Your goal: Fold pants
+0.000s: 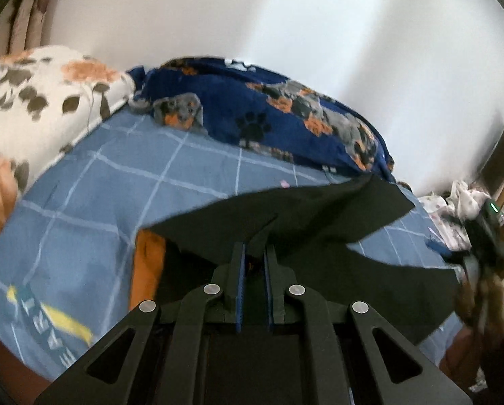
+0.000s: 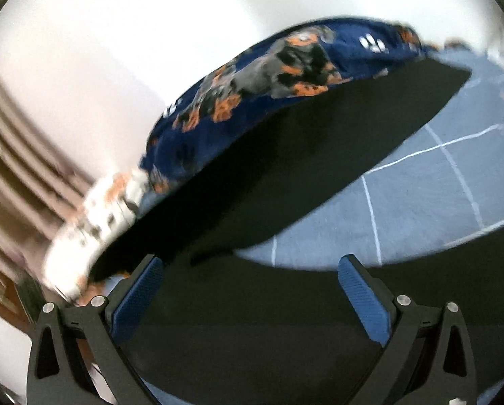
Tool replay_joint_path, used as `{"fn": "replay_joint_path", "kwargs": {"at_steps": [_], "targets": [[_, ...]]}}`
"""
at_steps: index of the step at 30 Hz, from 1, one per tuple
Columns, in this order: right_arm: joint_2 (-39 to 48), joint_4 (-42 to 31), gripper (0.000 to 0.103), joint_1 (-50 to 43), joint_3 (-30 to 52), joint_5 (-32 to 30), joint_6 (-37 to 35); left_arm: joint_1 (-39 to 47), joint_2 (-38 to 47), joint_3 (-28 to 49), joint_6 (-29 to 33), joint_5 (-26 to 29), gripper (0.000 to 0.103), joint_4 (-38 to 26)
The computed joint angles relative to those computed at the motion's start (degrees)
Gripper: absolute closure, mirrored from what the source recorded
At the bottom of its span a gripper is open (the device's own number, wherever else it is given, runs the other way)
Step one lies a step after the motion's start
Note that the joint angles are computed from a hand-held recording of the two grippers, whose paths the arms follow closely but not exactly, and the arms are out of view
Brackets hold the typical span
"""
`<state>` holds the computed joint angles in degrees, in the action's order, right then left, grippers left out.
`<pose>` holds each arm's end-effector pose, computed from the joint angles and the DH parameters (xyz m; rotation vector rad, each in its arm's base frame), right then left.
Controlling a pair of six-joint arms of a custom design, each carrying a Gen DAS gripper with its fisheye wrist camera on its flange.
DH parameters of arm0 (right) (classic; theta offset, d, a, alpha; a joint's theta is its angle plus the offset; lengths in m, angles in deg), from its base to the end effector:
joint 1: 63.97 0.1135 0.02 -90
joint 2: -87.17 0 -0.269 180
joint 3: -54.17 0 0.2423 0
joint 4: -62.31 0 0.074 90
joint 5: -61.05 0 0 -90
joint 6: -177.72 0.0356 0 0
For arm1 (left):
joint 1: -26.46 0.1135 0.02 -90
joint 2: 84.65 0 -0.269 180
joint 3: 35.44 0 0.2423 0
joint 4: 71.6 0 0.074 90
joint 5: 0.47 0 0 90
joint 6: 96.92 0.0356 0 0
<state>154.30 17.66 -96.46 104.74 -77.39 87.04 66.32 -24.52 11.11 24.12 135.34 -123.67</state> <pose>0.1786 -0.0821 0.2067 0.3765 2.2942 0.8265 0.1409 0.0844 0.1998 0.0322 2.3098 -0.5039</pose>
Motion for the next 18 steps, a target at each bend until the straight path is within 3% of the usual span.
{"fn": "replay_joint_path", "kwargs": {"at_steps": [3,7,11,14,16,17,18], "targets": [[11.5,5.8,0.0,0.4,5.5,-4.3,6.9,2.1,-2.4,-1.4,3.4,-0.3,0.093,-4.9],[24.6,13.8,0.0,3.6,14.0,-1.7,16.5,4.7,-3.4,-2.3,6.8,-0.5,0.093,-9.6],[36.8,13.2,0.006,5.5,24.6,1.1,19.8,5.1,-3.2,-2.6,7.5,-1.5,0.093,-10.7],[43.8,10.3,0.025,6.0,31.6,1.3,20.7,5.0,-2.9,-2.5,7.1,-2.2,0.093,-10.6],[47.4,6.9,0.054,6.5,36.0,3.8,19.4,4.7,-2.7,-2.6,6.8,-2.7,0.093,-10.3],[48.1,6.2,0.063,6.4,36.7,4.0,19.2,4.0,-2.8,-2.6,5.8,-3.2,0.093,-9.7],[48.7,5.7,0.082,6.2,37.2,3.9,19.0,3.9,-2.7,-2.6,5.7,-3.6,0.093,-9.5]]}}
